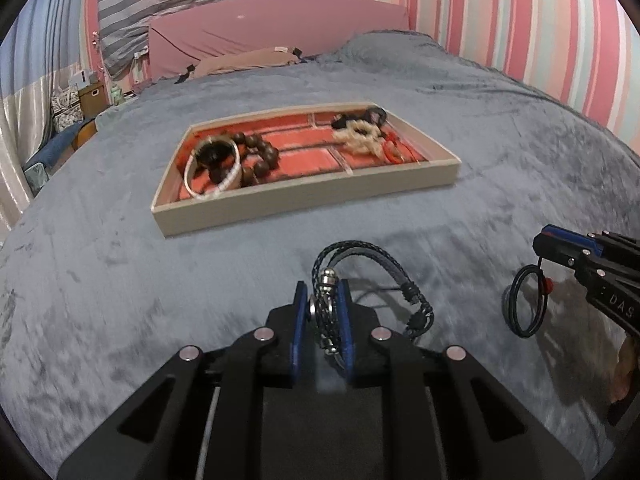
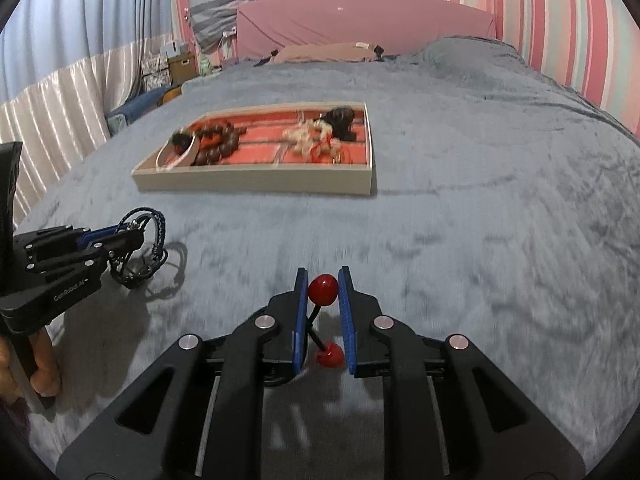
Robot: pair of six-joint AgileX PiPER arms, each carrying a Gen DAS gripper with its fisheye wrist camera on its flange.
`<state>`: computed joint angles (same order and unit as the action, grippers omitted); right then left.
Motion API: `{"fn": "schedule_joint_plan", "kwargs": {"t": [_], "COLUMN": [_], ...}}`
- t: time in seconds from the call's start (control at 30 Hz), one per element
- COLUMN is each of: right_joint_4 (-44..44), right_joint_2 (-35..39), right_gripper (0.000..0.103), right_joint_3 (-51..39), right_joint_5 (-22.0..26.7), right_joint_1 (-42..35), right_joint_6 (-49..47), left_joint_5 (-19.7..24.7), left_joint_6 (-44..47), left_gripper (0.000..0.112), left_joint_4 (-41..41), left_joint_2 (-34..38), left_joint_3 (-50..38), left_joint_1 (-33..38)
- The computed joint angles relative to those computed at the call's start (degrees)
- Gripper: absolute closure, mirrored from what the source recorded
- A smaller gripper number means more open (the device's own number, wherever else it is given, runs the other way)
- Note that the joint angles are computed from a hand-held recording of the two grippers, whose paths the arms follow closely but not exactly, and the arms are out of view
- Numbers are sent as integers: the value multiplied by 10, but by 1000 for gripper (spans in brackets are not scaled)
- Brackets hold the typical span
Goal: Organize jewelry
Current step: 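Carry the cord bracelet and hair tie over the tray with both tools, then open both tools to release the cord bracelet and hair tie into the tray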
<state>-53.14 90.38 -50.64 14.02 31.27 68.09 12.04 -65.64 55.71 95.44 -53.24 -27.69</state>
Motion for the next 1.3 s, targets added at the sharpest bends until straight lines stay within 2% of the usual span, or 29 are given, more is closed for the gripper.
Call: {"fn": "schedule_joint_plan", "kwargs": {"t": [0.13, 0.37, 0.53, 0.63, 0.7, 0.83, 0.97, 1.13, 1.2, 1.23, 1.3], "right_joint_4": [81, 245, 302, 310, 324, 333, 367, 361, 384, 388, 394], "right_joint_2": [25, 112, 207, 260, 282, 317, 339, 348, 345, 343, 336], "right_gripper": [87, 87, 87, 87, 87, 87, 87, 87, 78, 68, 65], "right_joint_3": [-59, -242, -385, -442, -458, -477, -490, -490, -484, -482, -473], "right_joint_5": [-6, 36, 86, 106, 109, 111, 116, 126, 123, 123, 118], "right_joint_1": [-22, -49, -53, -54, -58, -65, -79, -81, -85, -86, -88], "right_joint_6": [-92, -289, -361, -378, -392, -401, -424, -423, -441, -446, -459], "left_joint_5": [4, 56, 89, 110, 116, 114, 114, 108, 110, 115, 113], "left_joint_6": [90, 227, 318, 332, 354, 365, 368, 369, 375, 370, 361], "left_gripper": [97, 97, 97, 97, 97, 97, 96, 94, 94, 93, 89], "left_joint_4": [-80, -191, -273, -289, -318, -325, -325, -321, -330, -326, -319], "left_joint_2": [21, 85, 155, 205, 232, 257, 259, 246, 241, 239, 231], "left_joint_3": [-51, -187, -290, -346, -373, -391, -392, -368, -362, -361, -349], "left_joint_1": [27, 65, 95, 106, 116, 125, 125, 124, 125, 124, 123]}}
